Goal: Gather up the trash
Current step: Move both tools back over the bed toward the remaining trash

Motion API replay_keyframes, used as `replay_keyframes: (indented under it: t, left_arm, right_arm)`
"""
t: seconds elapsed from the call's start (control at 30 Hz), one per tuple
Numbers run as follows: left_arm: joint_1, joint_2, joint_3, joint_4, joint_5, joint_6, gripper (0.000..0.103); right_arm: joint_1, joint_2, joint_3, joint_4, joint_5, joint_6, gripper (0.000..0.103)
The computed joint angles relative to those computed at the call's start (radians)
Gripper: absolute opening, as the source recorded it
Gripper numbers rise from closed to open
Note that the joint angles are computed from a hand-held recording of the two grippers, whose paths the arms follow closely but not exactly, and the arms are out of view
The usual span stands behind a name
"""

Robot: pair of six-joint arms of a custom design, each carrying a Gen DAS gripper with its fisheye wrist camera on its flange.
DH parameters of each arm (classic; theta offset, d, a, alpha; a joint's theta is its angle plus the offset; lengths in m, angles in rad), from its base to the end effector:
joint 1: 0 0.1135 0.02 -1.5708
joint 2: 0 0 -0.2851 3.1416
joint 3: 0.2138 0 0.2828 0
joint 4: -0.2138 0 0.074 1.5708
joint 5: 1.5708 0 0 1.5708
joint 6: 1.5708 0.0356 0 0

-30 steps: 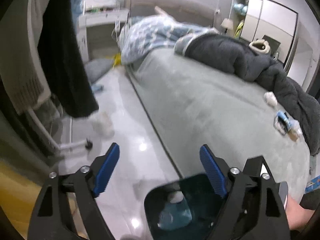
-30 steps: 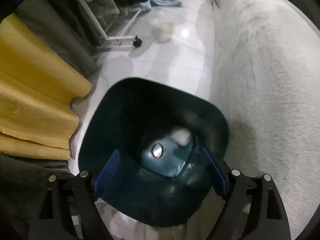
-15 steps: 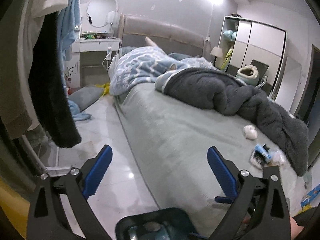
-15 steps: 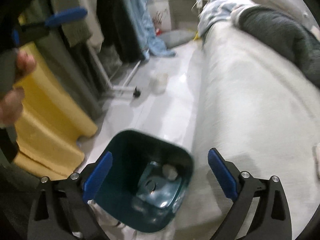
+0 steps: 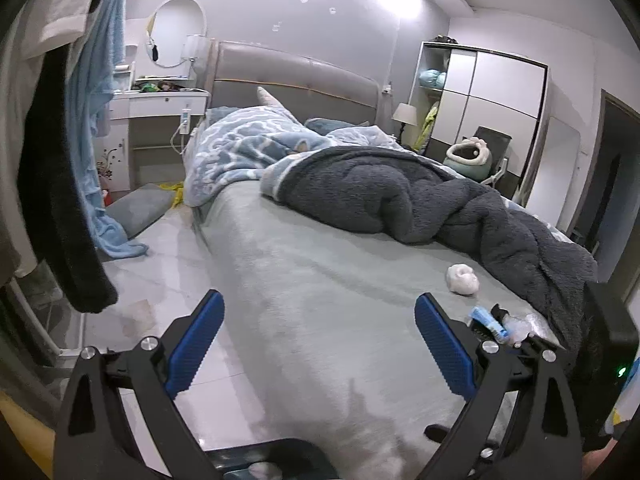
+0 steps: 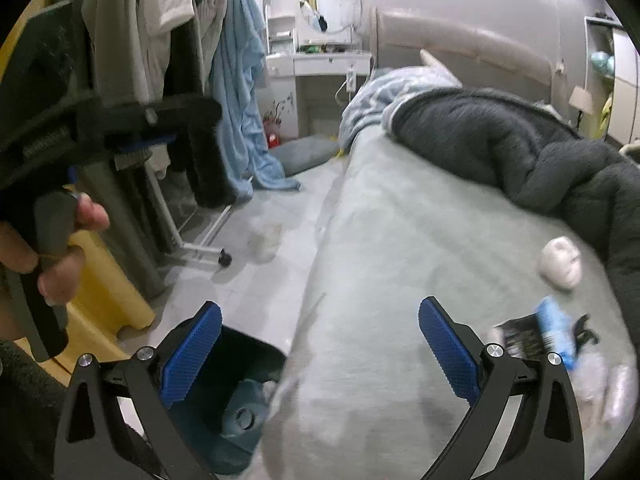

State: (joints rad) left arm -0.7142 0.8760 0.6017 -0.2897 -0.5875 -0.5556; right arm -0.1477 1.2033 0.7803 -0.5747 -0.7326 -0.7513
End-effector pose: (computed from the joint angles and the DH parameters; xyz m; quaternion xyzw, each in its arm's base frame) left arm 0.1696 -0.1209 0.2600 -0.0728 0.8469 -0.0697 0.5222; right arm 0.2495 -0.0130 0.2364 -0.3629 0.8250 0.1948 0.3870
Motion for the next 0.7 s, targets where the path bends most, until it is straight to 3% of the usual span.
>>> replay_keyframes:
  t: [0.43,0.7]
  left_arm:
    - [-0.067,0.292,0.09,0.18,0.094,0.029,0.097]
    - [-0.086,0.459,0.169,0.236,0.189,0.051,0.097]
  right_arm:
    - [-0.276,0.262,0.279,-0.163,-0.164,-0.246,0.1]
    - [-0.351,0.471,0.476,-0.303,-0.172,-0.388,0.1]
